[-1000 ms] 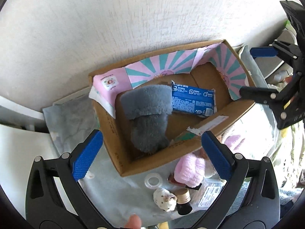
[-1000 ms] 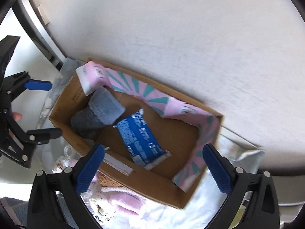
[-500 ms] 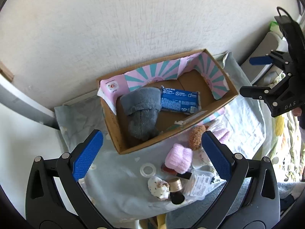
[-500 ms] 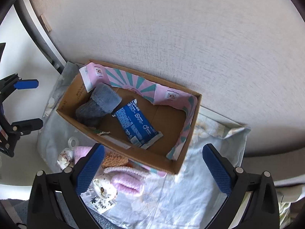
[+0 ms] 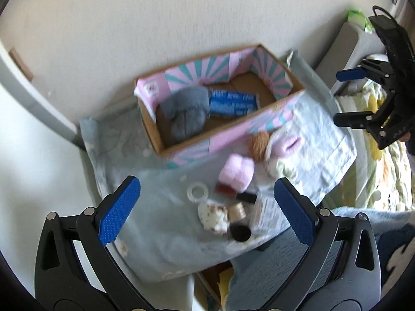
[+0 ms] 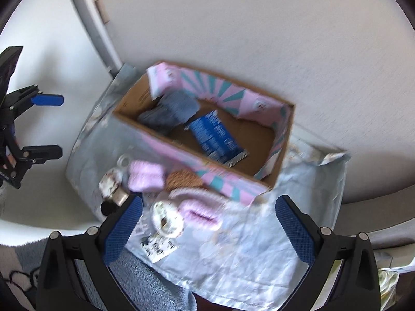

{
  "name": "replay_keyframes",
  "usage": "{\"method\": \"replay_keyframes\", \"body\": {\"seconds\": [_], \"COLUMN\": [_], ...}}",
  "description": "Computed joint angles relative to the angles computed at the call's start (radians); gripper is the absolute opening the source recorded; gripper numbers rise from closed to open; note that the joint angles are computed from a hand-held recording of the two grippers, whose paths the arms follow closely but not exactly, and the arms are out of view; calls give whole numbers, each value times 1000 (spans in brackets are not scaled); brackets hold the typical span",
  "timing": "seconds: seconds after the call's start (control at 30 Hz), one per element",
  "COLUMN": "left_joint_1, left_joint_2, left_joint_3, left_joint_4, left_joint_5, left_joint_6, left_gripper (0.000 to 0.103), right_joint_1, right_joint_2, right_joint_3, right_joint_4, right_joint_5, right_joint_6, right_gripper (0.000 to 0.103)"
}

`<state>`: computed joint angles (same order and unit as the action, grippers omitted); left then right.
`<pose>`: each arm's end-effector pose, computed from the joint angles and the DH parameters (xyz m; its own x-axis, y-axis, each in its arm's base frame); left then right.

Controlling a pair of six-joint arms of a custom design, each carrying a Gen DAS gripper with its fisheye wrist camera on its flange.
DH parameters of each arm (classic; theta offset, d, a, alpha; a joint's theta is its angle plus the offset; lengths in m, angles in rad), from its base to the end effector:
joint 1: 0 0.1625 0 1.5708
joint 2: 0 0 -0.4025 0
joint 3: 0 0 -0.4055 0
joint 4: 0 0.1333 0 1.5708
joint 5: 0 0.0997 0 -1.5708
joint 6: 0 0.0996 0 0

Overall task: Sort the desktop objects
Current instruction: 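Withdraw both tools from the box toward the remaining items, then grasp a white patterned sock with left tool while right tool grasps another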

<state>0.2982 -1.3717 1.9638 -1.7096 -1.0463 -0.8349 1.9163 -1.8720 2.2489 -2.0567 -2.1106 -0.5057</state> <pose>-0.3935 -0.3126 0.2096 -0.6670 0.4029 -0.6268 0.5437 0.8383 -0.0397 0.2012 -0.3166 0.3236 -0.5596 -0.6612 0.4997 -0.6947 0.7030 0.1523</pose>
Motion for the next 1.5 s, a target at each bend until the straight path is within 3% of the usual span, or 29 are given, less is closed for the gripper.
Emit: {"method": "replay_keyframes", "body": {"seconds": [0.2, 0.43, 0.6, 0.7, 1.1, 1.17, 1.23, 1.33, 1.43, 1.5], "left_joint_1": [-24, -14, 19, 42, 123, 132, 135, 137, 136, 136], "left_joint_2": [-67, -123, -104, -89, -71, -72, -71, -73, -77, -76], "left_joint_3": [127, 273, 333, 356, 421, 431, 437, 447, 454, 454], "left_joint_4": [-51, -190, -289, -339, -492, -513, -524, -536, -548, -553], "left_joint_5": [-63, -117, -143, -152, -197, -205, -210, -221, -221, -220], "left_joint_6": [-102, -237, -269, -266, -257, -257, -258, -255, -257, -259], "left_gripper": [99, 91, 79, 76, 65, 62, 49, 36, 31, 30], "right_joint_1": [-59, -166, -234, -268, -311, -313, -318, -319, -314, -308], "right_joint_2": [-99, -173, -167, -142, -61, -52, -43, -31, -23, -20], "right_joint_3": [121, 228, 271, 282, 293, 292, 289, 286, 289, 293], "right_joint_4": [4, 20, -19, -62, -125, -131, -134, -137, -149, -159], "right_joint_5": [47, 86, 110, 131, 162, 164, 170, 172, 163, 149], "right_joint_6": [-24, 20, 51, 79, 154, 162, 167, 167, 159, 154], "right_gripper": [102, 99, 98, 92, 80, 75, 71, 57, 39, 35]}}
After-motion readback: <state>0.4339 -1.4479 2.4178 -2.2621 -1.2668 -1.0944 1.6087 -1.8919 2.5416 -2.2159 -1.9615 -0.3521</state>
